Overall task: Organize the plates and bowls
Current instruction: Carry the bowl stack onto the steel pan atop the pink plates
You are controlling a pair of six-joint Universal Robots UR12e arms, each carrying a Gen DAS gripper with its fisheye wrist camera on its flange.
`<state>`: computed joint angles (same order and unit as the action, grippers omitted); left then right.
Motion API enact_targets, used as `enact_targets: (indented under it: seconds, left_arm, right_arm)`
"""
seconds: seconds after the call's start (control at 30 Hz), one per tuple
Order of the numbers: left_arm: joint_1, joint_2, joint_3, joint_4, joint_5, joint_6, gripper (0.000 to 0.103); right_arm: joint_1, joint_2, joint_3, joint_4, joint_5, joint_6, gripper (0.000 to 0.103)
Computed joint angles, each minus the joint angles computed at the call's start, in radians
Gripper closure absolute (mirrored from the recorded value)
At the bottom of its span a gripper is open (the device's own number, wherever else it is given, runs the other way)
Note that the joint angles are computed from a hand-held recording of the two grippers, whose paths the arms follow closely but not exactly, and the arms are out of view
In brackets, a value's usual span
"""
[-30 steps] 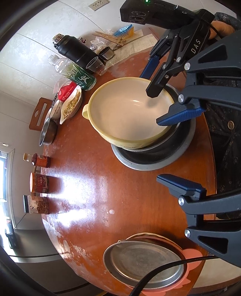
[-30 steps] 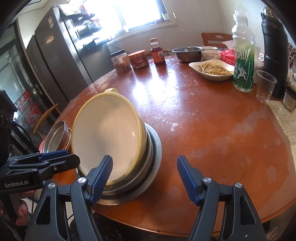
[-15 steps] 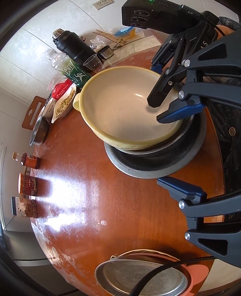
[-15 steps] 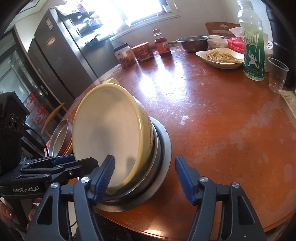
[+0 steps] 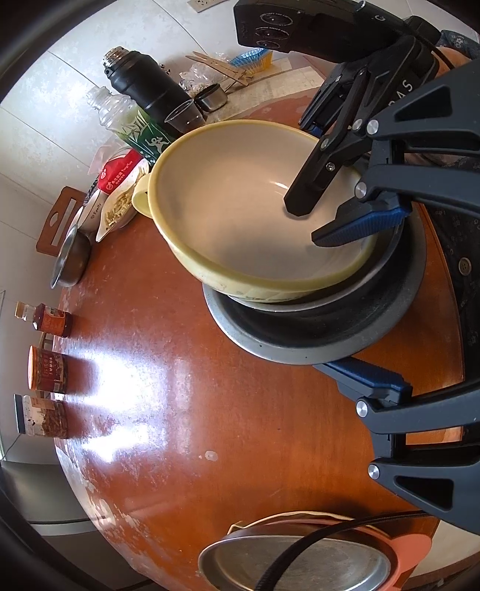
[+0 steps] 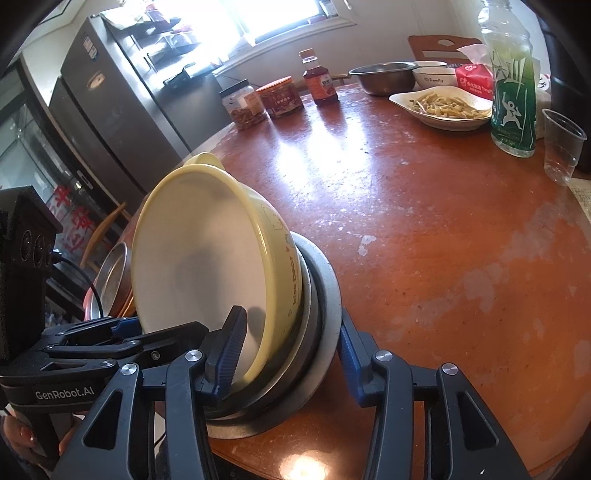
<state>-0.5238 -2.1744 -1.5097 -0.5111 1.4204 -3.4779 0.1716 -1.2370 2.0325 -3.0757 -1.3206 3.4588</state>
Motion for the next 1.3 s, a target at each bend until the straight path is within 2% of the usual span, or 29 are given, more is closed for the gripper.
enact_targets:
  seconds: [0.43,0.8,1.0,1.3]
  left_arm:
    - [0.018,0.046,-0.021,0.046,0.041,0.002,0.044]
    - [0.061,0.102,-0.091,0.110,0.046,-0.004,0.044]
    - [0.087,0.135,-0.140,0.141,0.061,-0.022,0.044]
    - [0.137,0.197,-0.233,0.181,0.104,-0.061,0.044]
  right_arm:
    - [0.027,-0.003,-0.069,0.023,-0.010,-0.027,0.054]
    - [0.074,0.030,-0.148,0.042,-0.020,-0.040,0.054]
    - [0.109,0.061,-0.203,0.058,-0.017,-0.053,0.054]
    - [0.163,0.129,-0.306,0.099,0.029,-0.091,0.054]
